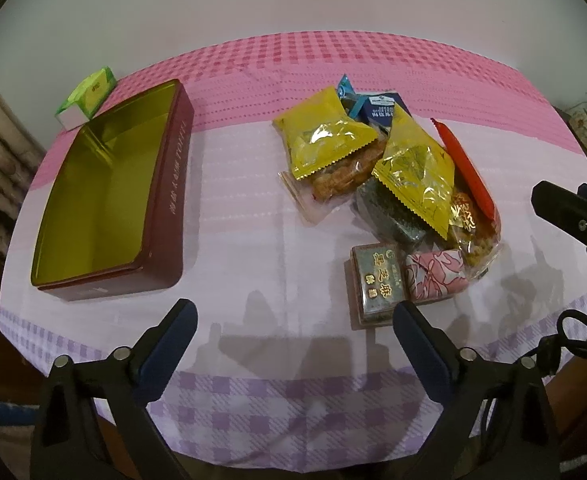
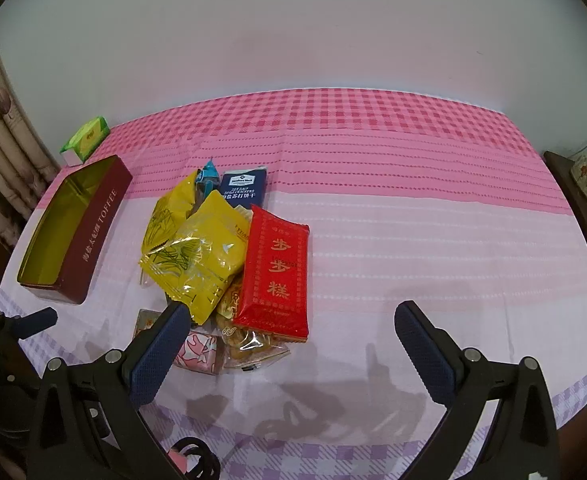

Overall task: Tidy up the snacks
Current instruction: 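Move the left tool toward the small dark square cake box, then grasp the dark square cake box with the left gripper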

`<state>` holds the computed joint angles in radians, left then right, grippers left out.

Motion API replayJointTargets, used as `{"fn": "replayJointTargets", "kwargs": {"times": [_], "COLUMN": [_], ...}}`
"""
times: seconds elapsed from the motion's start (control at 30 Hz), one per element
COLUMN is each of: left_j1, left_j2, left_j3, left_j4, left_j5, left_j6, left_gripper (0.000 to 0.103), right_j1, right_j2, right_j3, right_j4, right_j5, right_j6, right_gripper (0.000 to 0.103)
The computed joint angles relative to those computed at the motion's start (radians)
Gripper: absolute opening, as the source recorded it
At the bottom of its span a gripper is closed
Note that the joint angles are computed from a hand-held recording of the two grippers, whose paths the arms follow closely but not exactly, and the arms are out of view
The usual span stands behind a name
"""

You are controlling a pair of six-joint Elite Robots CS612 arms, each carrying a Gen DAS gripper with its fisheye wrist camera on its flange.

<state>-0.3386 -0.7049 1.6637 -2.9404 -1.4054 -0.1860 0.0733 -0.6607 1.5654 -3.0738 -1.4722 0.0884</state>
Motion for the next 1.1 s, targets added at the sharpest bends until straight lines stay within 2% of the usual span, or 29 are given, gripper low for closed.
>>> {"fn": "replayJointTargets", "kwargs": {"times": [0.27, 0.33, 0.4, 0.77, 0.9, 1.1], "left_j1": [0.001, 0.001, 0.004, 0.009, 0.013, 0.016], "left_j2": [0.010, 0.010, 0.012, 0.023, 0.035, 0.042], "left_j3": [-0.015, -0.016, -0.019, -0.030, -0.051, -0.063], "left_j4": [0.020, 0.021, 0.020, 0.014, 0.034, 0.033], "left_j5": [-0.021, -0.025, -0.043, -0.107, -0.141, -0.184], "left_j6": [0.003, 0.003, 0.004, 0.016, 0.007, 0.004], "left_gripper": [0.093, 0.091, 0.082, 0.073, 0.065, 0.064], "right_j1": [0.000, -0.001, -0.001, -0.004, -0.006, -0.007], "right_j2": [-0.001, -0.001, -0.001, -0.004, -0.004, -0.003], "right_j3": [0.001, 0.001, 0.001, 0.005, 0.006, 0.005], "right_j4": [-0.001, 0.000, -0.002, -0.005, -0.004, -0.003], "right_j5": [-0.002, 0.001, 0.002, 0.011, 0.015, 0.018], "right_j6": [0.005, 0.008, 0.010, 0.016, 0.019, 0.022], "right_gripper": [0.102, 0.102, 0.102, 0.102, 0.102, 0.102]}}
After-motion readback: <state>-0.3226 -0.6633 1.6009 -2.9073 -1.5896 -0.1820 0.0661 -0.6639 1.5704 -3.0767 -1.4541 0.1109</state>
